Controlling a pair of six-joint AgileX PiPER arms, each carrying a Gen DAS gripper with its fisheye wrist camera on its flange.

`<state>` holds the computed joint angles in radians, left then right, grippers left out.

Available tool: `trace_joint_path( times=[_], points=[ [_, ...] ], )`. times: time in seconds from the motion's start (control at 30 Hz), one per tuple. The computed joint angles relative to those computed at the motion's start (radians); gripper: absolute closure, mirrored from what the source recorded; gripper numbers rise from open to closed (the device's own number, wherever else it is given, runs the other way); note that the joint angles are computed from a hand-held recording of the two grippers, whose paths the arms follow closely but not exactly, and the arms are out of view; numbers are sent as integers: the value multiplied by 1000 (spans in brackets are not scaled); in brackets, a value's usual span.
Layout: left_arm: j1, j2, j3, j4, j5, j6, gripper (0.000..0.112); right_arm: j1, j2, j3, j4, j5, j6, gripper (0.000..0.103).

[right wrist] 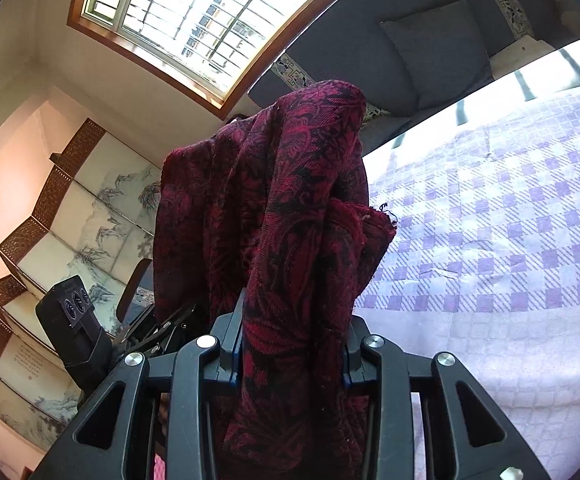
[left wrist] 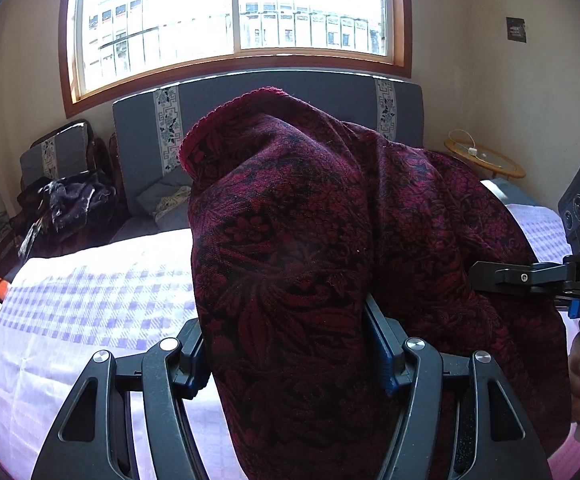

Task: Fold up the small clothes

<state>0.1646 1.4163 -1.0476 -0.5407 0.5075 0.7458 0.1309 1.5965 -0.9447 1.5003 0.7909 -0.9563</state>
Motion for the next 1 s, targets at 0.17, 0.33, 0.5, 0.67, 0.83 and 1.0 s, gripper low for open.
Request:
trace_joint_path(
  times=[0.17,0.33,0.5,0.67,0.83,1.0],
  points=[
    [-4,91,-17,7,-47,8,48,19,71,-58,-40,-42,17,72],
    [14,126,19,-99,-91,108,47,49,111,-83,-71,-102,34,72],
    [2,106,73,-164,-161,195,43,78,116,-102,-127,-166,60,72],
    [-13,77,130,-220,-237,268,38,108,115,-89,-138,-244,47,71],
    [-25,58,166,-247,-299,302,30,174,96,-101,-228,-348,126,69],
    [-72,26,234,-294,-450,374,21,207,86,-100,-316,-412,228,54]
  ],
)
